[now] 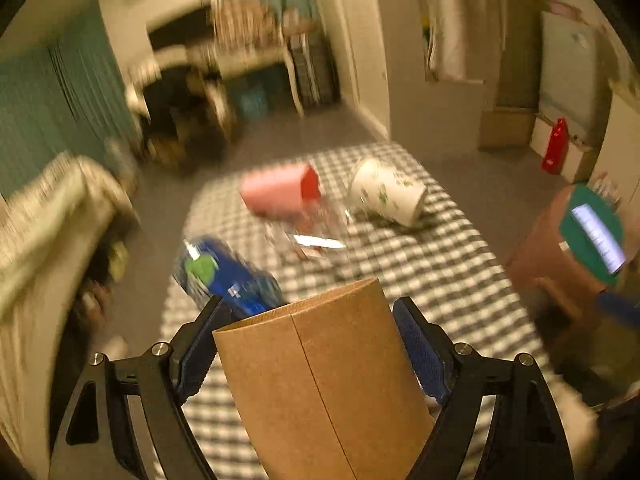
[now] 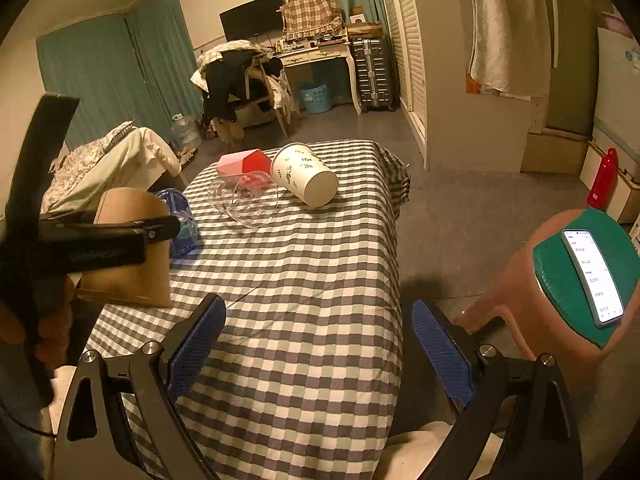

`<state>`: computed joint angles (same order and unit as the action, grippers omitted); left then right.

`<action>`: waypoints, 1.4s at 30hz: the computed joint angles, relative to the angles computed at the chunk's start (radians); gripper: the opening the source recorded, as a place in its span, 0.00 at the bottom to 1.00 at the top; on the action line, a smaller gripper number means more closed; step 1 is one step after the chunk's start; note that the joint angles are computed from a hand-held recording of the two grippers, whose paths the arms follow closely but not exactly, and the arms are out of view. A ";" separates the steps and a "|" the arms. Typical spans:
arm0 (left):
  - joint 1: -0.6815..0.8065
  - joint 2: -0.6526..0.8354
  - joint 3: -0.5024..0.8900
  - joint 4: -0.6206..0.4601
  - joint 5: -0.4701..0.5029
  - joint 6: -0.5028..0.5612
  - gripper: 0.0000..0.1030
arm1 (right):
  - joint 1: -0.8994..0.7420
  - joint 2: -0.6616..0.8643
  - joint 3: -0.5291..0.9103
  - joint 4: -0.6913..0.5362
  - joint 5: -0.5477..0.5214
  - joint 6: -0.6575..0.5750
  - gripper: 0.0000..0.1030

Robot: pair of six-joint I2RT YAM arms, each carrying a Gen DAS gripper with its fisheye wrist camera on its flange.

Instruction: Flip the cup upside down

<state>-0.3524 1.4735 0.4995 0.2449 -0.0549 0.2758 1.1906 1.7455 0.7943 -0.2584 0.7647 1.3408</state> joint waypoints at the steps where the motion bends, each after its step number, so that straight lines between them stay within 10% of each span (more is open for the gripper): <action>1: -0.011 0.014 -0.058 0.121 -0.015 0.025 0.83 | 0.010 0.004 0.010 -0.024 0.005 0.015 0.92; 3: -0.021 0.085 -0.150 0.341 -0.007 0.061 0.83 | 0.026 0.010 0.028 -0.067 0.014 0.042 0.92; 11: -0.071 0.148 -0.334 0.630 -0.008 0.018 0.83 | 0.085 0.040 0.108 -0.235 0.044 0.129 0.92; 19: 0.071 0.048 -0.378 0.445 0.207 -0.033 0.78 | 0.129 0.073 0.181 -0.366 0.062 0.211 0.92; 42: 0.170 -0.264 -0.370 0.178 0.409 -0.050 0.82 | 0.209 0.121 0.307 -0.572 0.131 0.353 0.92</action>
<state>-0.1819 1.2096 0.1291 0.4229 0.3545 0.2260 1.3999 1.8663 1.1014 -0.8299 0.8959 1.6940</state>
